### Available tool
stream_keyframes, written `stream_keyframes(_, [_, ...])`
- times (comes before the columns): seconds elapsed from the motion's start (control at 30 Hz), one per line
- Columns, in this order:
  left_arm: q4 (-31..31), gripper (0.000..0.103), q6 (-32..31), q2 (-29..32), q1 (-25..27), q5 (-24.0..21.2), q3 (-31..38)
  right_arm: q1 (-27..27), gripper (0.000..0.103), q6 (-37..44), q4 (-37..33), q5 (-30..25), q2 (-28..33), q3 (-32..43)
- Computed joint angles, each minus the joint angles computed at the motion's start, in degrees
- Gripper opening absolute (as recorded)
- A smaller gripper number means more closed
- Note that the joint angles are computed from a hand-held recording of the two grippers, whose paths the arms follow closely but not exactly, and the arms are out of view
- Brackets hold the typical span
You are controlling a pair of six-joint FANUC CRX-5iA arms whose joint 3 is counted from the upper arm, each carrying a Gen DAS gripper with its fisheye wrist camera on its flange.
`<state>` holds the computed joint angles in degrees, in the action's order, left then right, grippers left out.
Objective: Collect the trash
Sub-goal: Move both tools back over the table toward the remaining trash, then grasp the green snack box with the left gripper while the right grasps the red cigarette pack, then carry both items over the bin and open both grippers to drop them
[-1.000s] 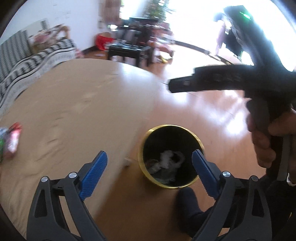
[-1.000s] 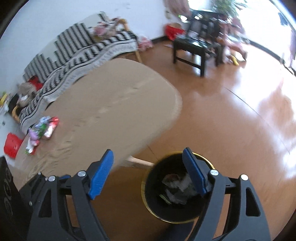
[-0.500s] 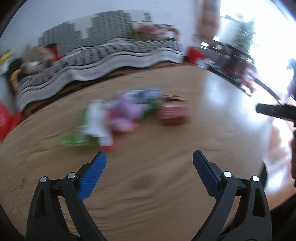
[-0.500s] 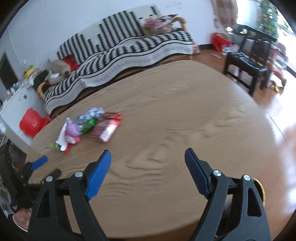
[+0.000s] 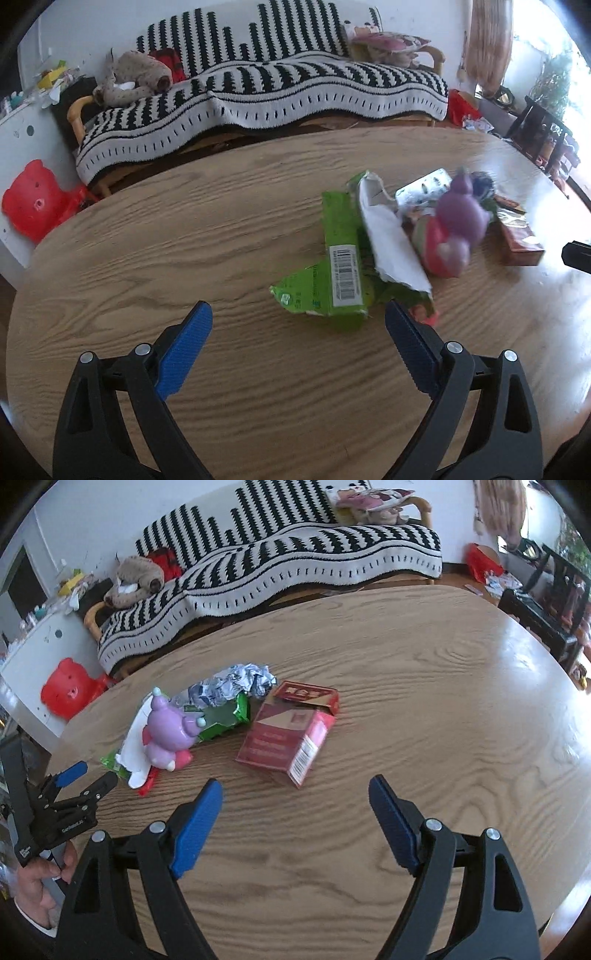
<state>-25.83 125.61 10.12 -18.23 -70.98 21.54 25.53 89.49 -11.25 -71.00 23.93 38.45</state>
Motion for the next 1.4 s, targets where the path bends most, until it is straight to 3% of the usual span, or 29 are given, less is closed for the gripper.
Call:
stream_keyframes(0.17, [-0.1,0.092,-1.6,2.1,1.2,1.1,0.6,2.2,0.079,-1.0,3.8,1.3,2.8,1.2])
stream_keyframes(0.37, [4.9,0.088,-1.5,2.9,4.5,3.7,0.1,3.7,0.081,-3.6,5.3,0.7,6.5,4.0])
stream_keyframes(0.47, [4.8,0.071,-2.1,3.5,4.2,3.9,0.7,4.8,0.081,-5.1,8.1,2.1,7.1,3.4])
stream_keyframes(0.53, [5.0,0.050,-2.5,3.5,4.0,4.4,0.7,5.2,0.077,-5.0,9.2,2.7,7.4,2.9])
stream_keyframes(0.57, [5.0,0.046,-3.1,3.6,3.7,4.3,0.9,5.6,0.071,-5.0,10.4,3.8,7.0,1.9])
stream_keyframes(0.63, [5.7,0.023,-3.8,3.6,3.6,4.2,1.1,5.7,0.069,-3.8,10.5,4.7,6.5,1.0])
stream_keyframes(0.77, [4.7,0.010,-2.8,2.8,3.3,2.9,1.0,4.7,0.061,-2.5,9.0,4.1,5.7,0.7])
stream_keyframes(1.03, [2.9,0.006,1.3,-0.4,2.7,1.8,0.4,2.6,0.057,-0.4,6.1,4.7,1.9,-1.7])
stream_keyframes(1.4, [-0.1,0.006,3.5,0.5,-4.3,-1.0,6.2,-1.2,0.056,3.0,3.0,5.7,-4.6,-6.5])
